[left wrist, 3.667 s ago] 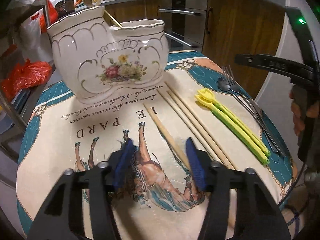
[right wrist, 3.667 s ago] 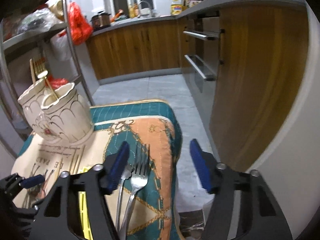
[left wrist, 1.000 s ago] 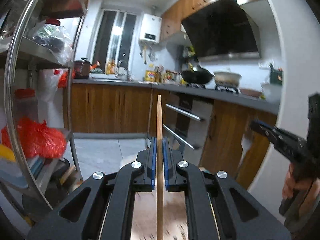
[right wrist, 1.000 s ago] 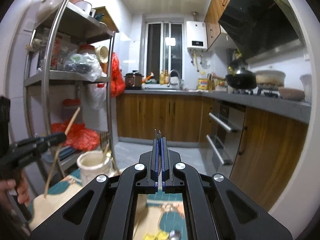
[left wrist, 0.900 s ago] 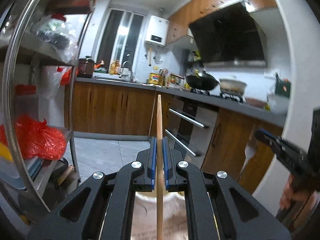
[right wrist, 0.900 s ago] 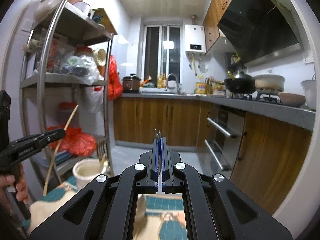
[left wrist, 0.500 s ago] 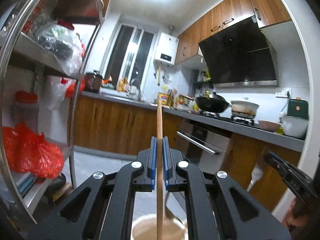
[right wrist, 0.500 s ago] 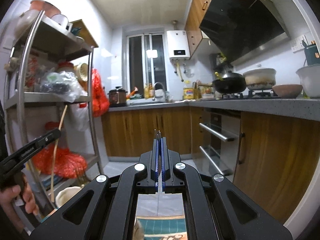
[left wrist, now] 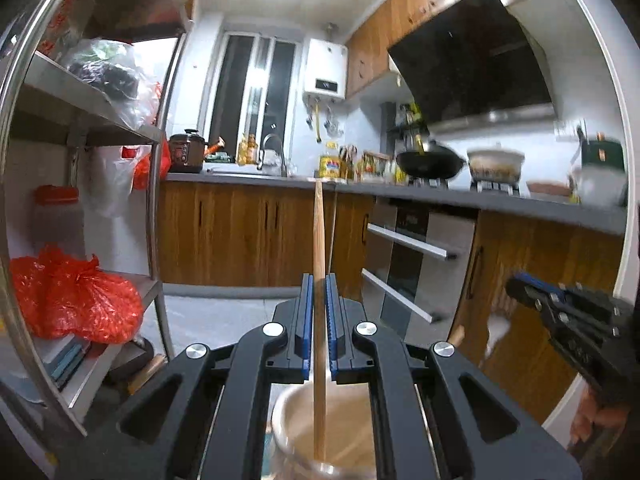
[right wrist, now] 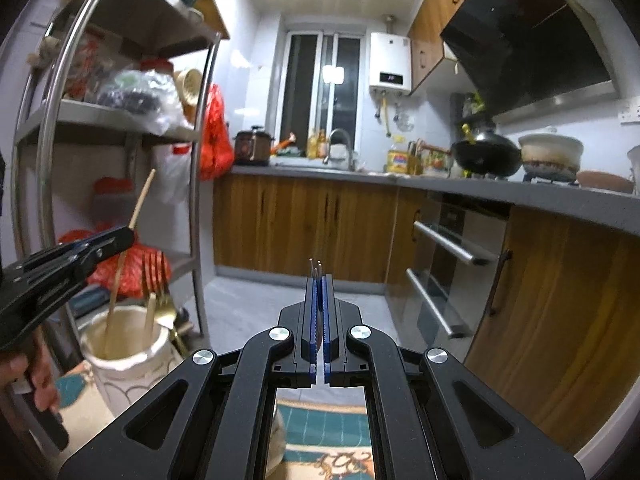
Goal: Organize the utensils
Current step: 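Lift the chopstick over the tall pot while the right tool carries the fork to the short pot, then release the chopstick into the tall pot while the right tool drops the fork into the short pot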
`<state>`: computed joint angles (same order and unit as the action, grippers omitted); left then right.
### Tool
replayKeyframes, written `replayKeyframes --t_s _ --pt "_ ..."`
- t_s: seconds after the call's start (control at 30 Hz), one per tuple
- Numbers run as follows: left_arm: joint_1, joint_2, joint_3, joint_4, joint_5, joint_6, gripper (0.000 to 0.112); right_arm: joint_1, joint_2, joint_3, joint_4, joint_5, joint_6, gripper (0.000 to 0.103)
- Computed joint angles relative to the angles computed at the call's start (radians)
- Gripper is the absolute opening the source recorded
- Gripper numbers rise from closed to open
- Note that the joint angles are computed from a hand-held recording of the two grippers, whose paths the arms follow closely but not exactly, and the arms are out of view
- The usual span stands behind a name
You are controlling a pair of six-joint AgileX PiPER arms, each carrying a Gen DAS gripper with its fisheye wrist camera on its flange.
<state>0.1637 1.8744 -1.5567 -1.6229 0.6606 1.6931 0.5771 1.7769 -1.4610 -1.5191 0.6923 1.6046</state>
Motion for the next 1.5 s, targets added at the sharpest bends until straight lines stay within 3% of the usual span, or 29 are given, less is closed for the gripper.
replayKeyframes --t_s 0.27,0.6,0.67,0.8,0.83,0.9,0.97,1.0,1.03,1.07,1.1,1.13,1.17,1.23,1.5 --pt "0.007 -0.010 -0.002 0.217 0.001 -0.175 0.006 -0.019 0.011 -0.005 0.097 -0.043 -0.061 0.003" --pt "0.003 -0.022 0.027 0.235 -0.014 -0.158 0.008 -0.030 0.022 -0.012 0.159 -0.075 -0.122 0.003" --pt "0.003 -0.023 0.023 0.246 -0.018 -0.168 0.014 -0.035 0.019 -0.008 0.164 -0.080 -0.119 0.003" --pt "0.006 -0.031 0.032 0.238 -0.023 -0.150 0.017 -0.049 0.014 -0.007 0.196 -0.107 -0.122 0.005" --pt "0.009 -0.033 0.033 0.234 -0.020 -0.145 0.019 -0.058 0.010 -0.005 0.208 -0.126 -0.126 0.008" --pt "0.016 -0.038 0.038 0.223 -0.010 -0.135 0.027 -0.067 -0.003 0.011 0.198 -0.156 -0.099 0.031" --pt "0.026 -0.052 0.056 0.196 -0.003 -0.110 0.039 -0.073 -0.021 0.030 0.181 -0.183 -0.065 0.043" --pt "0.030 -0.058 0.062 0.190 0.001 -0.105 0.043 -0.077 -0.034 0.043 0.174 -0.200 -0.046 0.053" --pt "0.036 -0.067 0.073 0.179 0.003 -0.094 0.052 -0.078 -0.049 0.058 0.158 -0.209 -0.020 0.060" --pt "0.043 -0.077 0.085 0.163 0.005 -0.082 0.063 -0.080 -0.062 0.071 0.140 -0.215 0.005 0.076" --pt "0.050 -0.084 0.093 0.154 0.014 -0.075 0.067 -0.082 -0.084 0.096 0.102 -0.225 0.056 0.089" --pt "0.059 -0.094 0.106 0.141 0.024 -0.064 0.077 -0.083 -0.108 0.124 0.056 -0.234 0.117 0.094" --pt "0.067 -0.107 0.122 0.129 0.025 -0.051 0.090 -0.085 -0.125 0.143 0.029 -0.238 0.157 0.097" --pt "0.082 -0.128 0.151 0.099 0.033 -0.022 0.097 -0.086 -0.164 0.176 0.009 -0.235 0.201 0.098" --pt "0.140 -0.206 0.249 0.120 0.100 0.000 0.097 -0.055 -0.270 0.271 0.041 -0.146 0.212 0.098"
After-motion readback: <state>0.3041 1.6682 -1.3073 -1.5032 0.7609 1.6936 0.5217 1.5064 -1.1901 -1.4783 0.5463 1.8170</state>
